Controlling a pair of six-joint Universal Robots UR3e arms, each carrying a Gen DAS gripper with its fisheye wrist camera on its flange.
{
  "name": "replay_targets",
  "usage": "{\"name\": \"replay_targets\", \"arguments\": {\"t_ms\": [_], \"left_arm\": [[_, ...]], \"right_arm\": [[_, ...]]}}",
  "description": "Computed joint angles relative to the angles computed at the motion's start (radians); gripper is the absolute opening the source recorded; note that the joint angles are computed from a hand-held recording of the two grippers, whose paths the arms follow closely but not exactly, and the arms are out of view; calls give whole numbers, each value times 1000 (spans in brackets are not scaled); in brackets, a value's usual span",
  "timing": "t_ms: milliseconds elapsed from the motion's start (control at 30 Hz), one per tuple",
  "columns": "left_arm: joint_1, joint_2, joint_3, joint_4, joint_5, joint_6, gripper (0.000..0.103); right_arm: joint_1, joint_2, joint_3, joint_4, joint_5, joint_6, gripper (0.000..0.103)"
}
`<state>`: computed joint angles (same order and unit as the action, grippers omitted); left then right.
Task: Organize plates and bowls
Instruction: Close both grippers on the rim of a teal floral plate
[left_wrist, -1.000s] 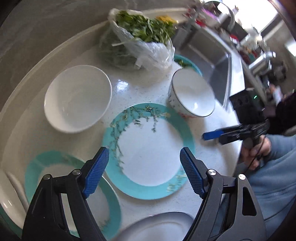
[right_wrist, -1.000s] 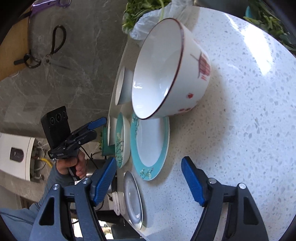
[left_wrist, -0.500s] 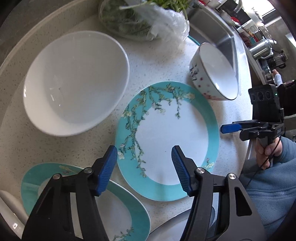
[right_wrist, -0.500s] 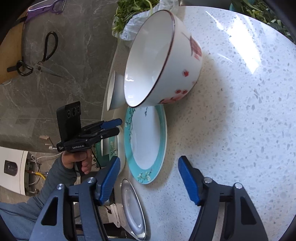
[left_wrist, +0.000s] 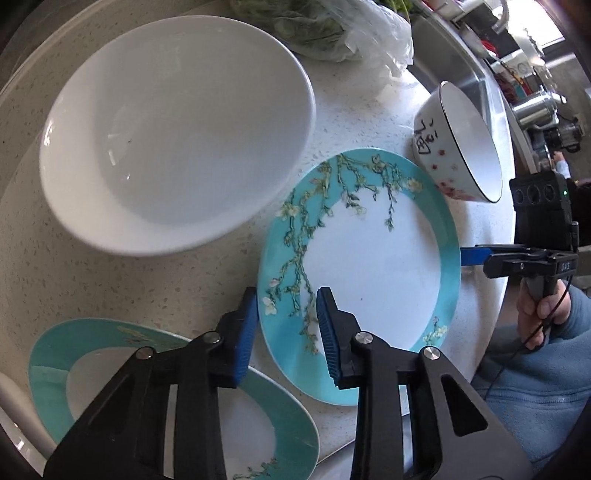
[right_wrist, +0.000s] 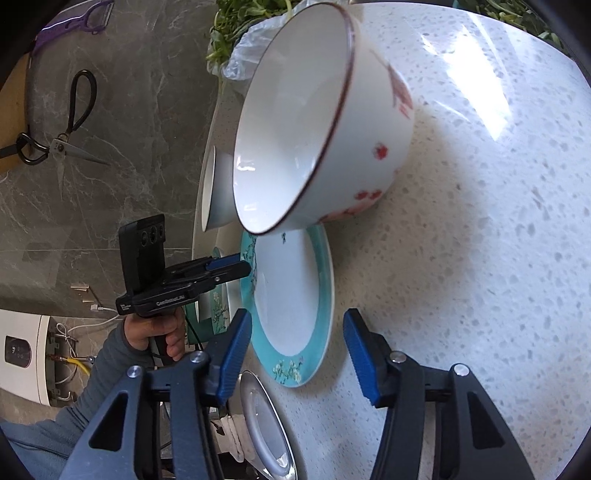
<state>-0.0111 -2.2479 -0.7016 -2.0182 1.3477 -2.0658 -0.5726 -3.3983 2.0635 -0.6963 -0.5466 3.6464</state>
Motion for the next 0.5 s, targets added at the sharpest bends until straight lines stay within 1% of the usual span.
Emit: {"name": "replay_targets", "arguments": {"t_ms": [67,133,200,267,300,333,400,500], "left_arm": [[5,-2,-3,9,-3,-8,29],[10,-16,15,3,-4,-17,29],[15,-23,19,0,-8,-25,29],[21,-28,30,-9,-9,-16,29],[24,-30,33,-16,-10,-7,29],[31,-44,68,-42,-11,3,29],[33,-60,107,-69,-13,7,29],[29,-51,98,-67,-7,24,29]], "right_arm": [[-20,14,-23,45,4,-47,54],[-27,18,-26,62,3,-59,51],[-28,16,-24,66,0,-57,45],[-36,12,-27,99,7,-71,38],[-41,13,-30,120,12,-83,36],[-37,12,-30,121,7,-79,34],[-30,7,-23,105,3,-59,34],[-23,6,-9,83,-4,-36,30]]}}
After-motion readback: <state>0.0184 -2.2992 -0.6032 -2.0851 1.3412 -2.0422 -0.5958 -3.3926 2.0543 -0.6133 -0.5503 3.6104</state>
